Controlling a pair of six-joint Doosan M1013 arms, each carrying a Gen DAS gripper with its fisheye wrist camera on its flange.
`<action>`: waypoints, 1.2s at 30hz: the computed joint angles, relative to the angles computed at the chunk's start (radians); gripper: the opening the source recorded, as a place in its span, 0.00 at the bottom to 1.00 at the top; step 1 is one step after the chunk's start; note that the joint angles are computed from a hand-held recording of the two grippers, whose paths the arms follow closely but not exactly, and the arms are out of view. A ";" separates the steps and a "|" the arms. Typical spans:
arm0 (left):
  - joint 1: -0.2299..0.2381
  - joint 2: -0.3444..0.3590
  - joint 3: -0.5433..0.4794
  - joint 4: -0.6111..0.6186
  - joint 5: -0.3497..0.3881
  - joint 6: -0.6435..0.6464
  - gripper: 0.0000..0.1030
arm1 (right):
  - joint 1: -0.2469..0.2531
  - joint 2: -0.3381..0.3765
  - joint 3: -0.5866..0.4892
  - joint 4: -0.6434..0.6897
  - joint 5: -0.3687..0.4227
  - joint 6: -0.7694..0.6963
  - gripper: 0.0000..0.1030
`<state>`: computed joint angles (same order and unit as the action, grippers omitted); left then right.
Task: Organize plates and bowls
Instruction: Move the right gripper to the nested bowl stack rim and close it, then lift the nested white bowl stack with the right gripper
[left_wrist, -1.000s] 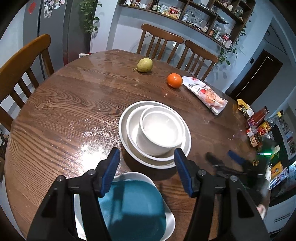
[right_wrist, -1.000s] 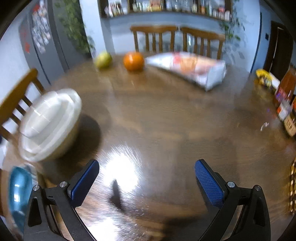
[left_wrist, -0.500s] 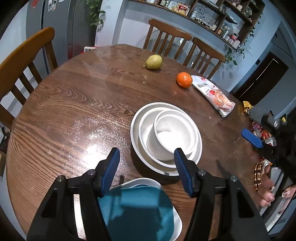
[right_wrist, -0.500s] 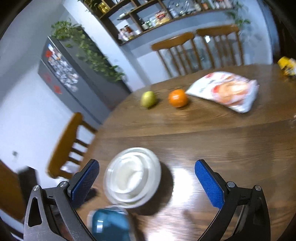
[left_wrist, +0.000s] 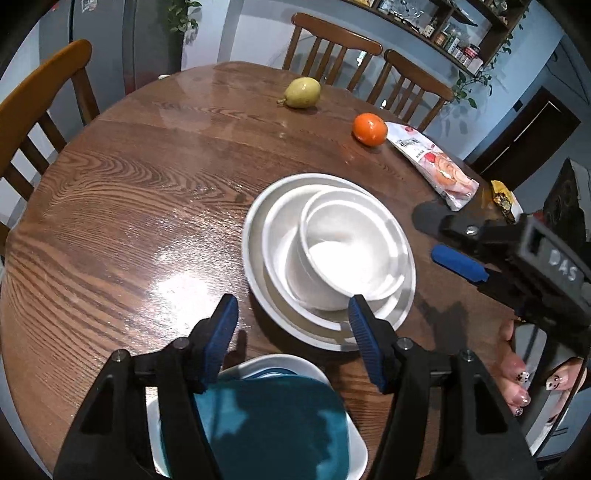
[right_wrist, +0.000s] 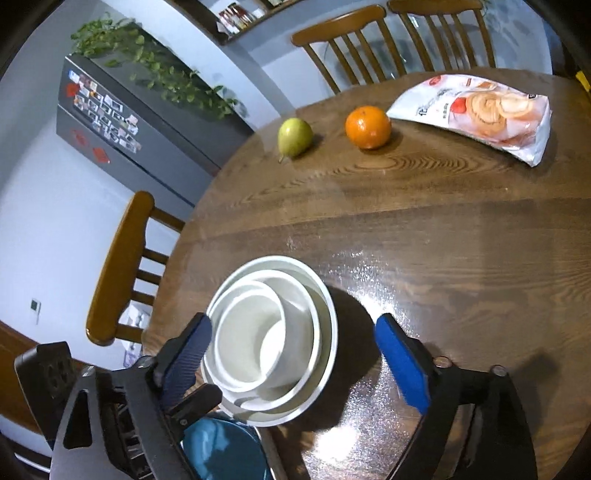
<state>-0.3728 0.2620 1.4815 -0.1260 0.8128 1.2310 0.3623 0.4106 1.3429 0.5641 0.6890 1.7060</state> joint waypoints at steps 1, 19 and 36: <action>0.001 0.003 -0.004 -0.004 0.003 0.003 0.61 | 0.001 0.001 -0.001 -0.004 0.005 0.001 0.80; 0.017 0.012 -0.012 -0.083 -0.009 0.034 0.63 | 0.013 0.036 -0.037 0.029 0.073 -0.052 0.80; 0.013 0.086 -0.094 -0.004 0.072 -0.017 0.62 | -0.018 0.083 -0.023 0.212 0.086 -0.076 0.67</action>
